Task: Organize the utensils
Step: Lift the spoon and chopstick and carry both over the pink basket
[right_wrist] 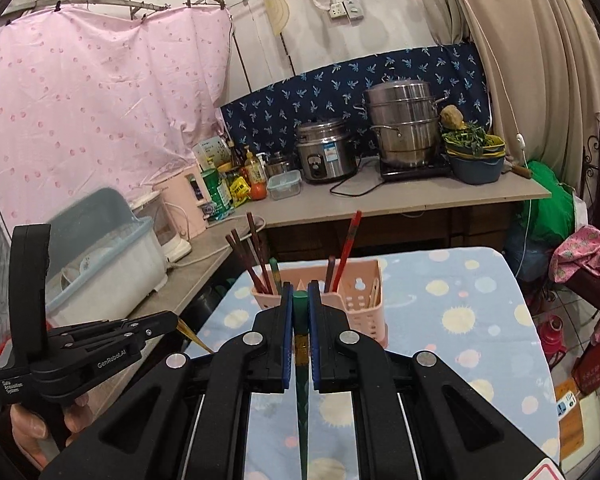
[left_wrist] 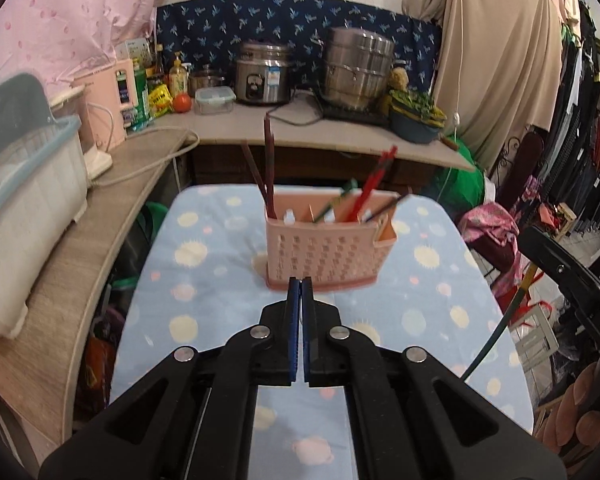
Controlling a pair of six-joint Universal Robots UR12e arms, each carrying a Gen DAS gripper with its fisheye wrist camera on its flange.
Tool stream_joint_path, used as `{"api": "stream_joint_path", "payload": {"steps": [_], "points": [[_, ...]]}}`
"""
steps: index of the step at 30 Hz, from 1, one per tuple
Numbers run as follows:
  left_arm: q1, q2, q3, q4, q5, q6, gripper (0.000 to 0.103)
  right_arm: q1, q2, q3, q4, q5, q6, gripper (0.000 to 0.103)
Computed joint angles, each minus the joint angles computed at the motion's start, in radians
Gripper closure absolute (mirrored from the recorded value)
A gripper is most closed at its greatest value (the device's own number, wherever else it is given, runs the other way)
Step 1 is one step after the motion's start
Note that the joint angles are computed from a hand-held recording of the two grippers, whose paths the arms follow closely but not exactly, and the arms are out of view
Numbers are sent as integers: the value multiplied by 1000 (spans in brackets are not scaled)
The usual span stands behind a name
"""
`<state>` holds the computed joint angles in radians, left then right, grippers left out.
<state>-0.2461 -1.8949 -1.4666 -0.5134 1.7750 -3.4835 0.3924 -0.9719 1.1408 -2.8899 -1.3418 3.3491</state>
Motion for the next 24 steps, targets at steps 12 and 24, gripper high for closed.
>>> {"api": "stream_joint_path", "payload": {"steps": [12,24], "points": [[29,-93,199,26,52,46,102,4,175,-377,40,-51,9,96],[45,-182,311,-53,38,64,102,10,367,-732,232,-86,4,96]]}}
